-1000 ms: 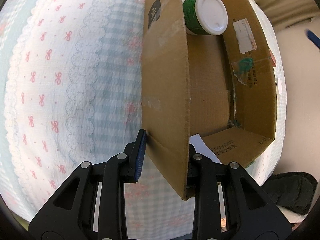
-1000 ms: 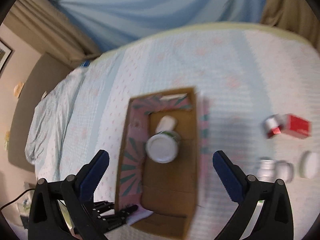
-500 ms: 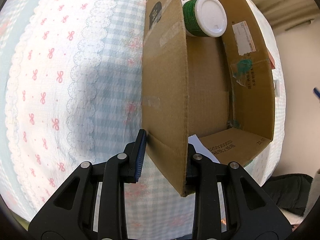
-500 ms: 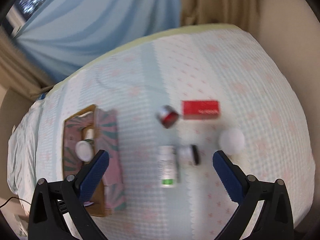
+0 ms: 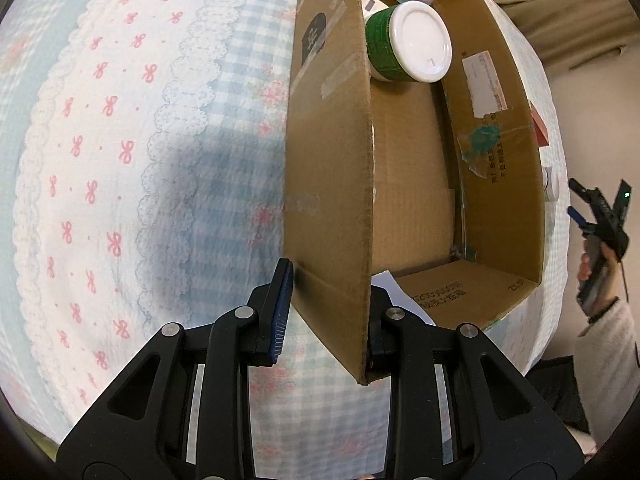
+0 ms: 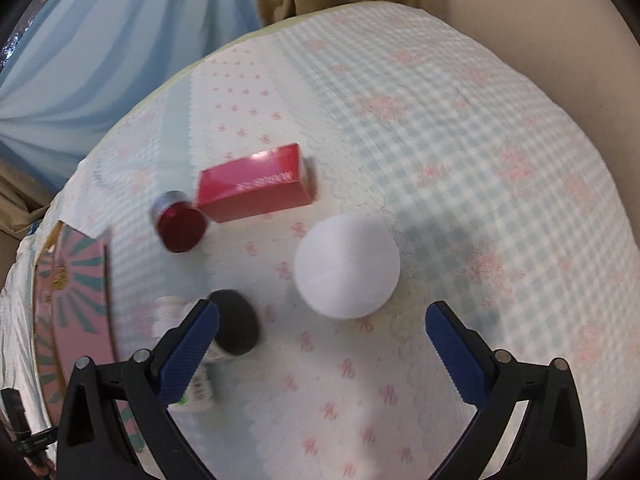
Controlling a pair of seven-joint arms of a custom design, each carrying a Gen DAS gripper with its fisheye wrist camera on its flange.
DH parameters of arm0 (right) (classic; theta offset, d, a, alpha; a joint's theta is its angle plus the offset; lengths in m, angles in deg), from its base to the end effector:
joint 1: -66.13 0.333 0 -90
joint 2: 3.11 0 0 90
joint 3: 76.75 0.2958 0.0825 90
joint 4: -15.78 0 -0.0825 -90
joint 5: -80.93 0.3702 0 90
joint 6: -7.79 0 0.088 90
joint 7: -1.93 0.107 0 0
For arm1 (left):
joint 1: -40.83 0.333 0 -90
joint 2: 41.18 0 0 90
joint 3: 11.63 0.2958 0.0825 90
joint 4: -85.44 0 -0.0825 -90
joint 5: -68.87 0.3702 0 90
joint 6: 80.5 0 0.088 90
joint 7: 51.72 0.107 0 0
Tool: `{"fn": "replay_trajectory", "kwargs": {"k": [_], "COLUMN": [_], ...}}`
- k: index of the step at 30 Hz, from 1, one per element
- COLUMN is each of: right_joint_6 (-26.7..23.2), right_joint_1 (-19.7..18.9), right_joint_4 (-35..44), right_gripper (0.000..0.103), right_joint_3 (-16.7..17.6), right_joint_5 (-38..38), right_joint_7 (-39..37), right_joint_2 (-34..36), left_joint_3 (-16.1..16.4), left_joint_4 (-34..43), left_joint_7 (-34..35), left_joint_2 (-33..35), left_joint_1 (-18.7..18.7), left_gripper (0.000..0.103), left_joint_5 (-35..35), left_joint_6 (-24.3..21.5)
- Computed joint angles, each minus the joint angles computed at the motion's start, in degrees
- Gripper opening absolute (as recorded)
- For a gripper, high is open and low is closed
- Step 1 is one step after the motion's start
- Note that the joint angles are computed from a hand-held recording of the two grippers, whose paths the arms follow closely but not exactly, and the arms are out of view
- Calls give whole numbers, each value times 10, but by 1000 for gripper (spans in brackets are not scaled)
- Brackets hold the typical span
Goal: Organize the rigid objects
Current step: 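Move the right gripper to the small white-lidded jar and grasp it, then carry the white-lidded jar into the box beside the green jar and release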
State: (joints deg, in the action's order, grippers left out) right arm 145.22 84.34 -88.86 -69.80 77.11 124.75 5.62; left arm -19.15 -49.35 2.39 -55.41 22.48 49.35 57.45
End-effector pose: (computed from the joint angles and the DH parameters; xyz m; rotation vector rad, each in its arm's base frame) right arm 0.5655 0.2611 0.4806 -1.8382 2.0309 -0.2109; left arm 0.4342 -0.2148 0.4462 2.4495 -1.6359 0.5204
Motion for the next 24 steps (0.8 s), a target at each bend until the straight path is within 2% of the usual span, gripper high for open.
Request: {"fn": "replay_trajectory", "kwargs": {"k": [3,5,16,24], "right_joint_6": [17,18,-12,-2], "right_joint_1": [-2,-2,2,-9], "right_joint_4": [2,14,64,54], "right_gripper": [103,99,69,69], "right_joint_3": [-2,-3,-7,-1], "right_joint_5": [-6,-17,-67,-51], "right_joint_7": [-2,2,33,20], "right_joint_2": [20,39,92,86], "left_joint_3": [-1,-1,-8,-6], "left_joint_4": [-2,-1,14,1], "left_joint_7": [-4,-6,-26,-32], "left_joint_2": [-3,-3,7,-4], "left_joint_1": [0,1,3,-1], "left_gripper": [25,25,25,25], "left_joint_5": [3,7,22,22], "left_joint_6": [-1,-4,-9,-1]}}
